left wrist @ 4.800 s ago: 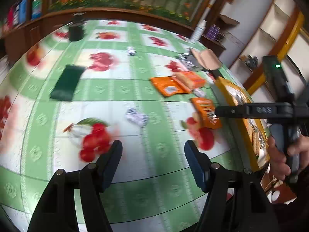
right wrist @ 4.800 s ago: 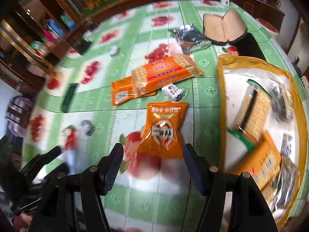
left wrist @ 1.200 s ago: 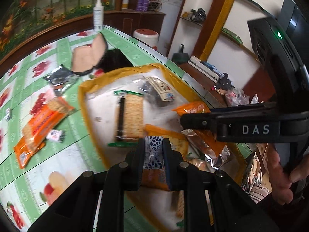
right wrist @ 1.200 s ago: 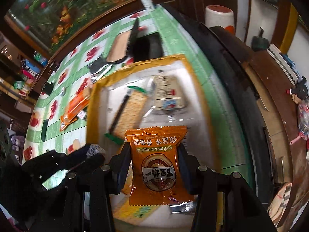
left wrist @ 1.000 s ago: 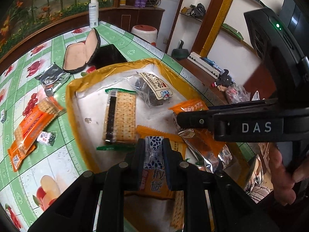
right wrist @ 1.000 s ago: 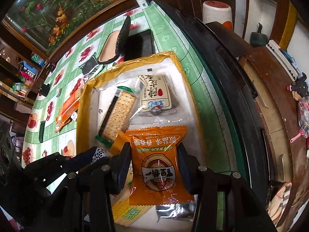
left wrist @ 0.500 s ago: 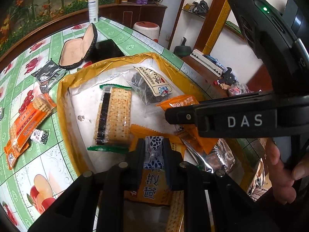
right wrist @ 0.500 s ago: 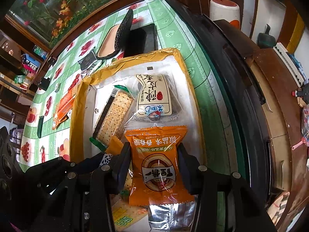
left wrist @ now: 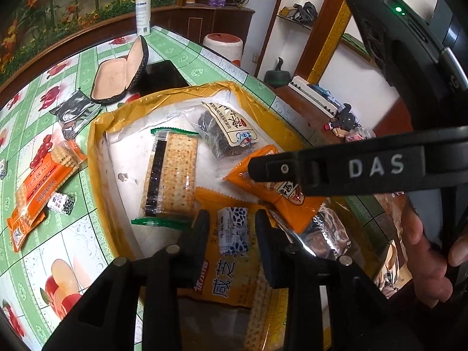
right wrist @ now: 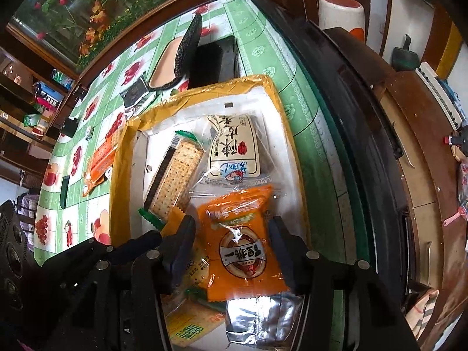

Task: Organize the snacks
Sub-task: 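Carry the candy and orange bag into the yellow box and open both grippers, then withdraw both grippers from the box toward the remaining snacks on the table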

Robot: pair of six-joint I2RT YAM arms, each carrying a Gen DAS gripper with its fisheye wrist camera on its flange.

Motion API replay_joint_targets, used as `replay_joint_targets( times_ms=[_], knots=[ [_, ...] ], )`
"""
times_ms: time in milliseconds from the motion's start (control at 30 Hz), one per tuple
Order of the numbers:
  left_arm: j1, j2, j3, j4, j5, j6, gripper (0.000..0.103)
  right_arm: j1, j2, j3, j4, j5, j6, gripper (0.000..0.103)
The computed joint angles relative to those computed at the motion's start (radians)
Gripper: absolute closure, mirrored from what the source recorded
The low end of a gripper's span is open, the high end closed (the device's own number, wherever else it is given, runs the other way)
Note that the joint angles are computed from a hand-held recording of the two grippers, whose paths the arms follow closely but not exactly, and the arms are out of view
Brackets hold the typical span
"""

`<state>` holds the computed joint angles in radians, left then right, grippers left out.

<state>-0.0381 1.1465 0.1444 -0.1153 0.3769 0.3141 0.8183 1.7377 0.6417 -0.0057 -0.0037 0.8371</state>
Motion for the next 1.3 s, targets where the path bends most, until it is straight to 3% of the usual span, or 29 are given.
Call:
replay_joint_targets(
  times_ms=[133, 500, 933, 1300],
  knots=[
    [0.031, -0.034, 0.005, -0.043, 0.026, 0.017, 0.067, 0.011, -0.041, -0.017, -0.004, 0.022, 0.019, 0.047],
    [0.179, -0.114, 0.03, -0.18, 0.105, 0.137, 0.066, 0.075, -0.084, -0.023, -0.018, 0.076, 0.087, 0.047],
    [0.595, -0.018, 0.12, -0.373, 0.236, 0.514, 0.066, 0.202, 0.02, 0.129, -0.066, 0.124, 0.126, 0.047],
    [0.998, 0.264, 0.304, -0.501, 0.287, 0.846, 0.065, 0.311, 0.142, 0.322, -0.14, 0.158, 0.135, 0.047]
  ],
)
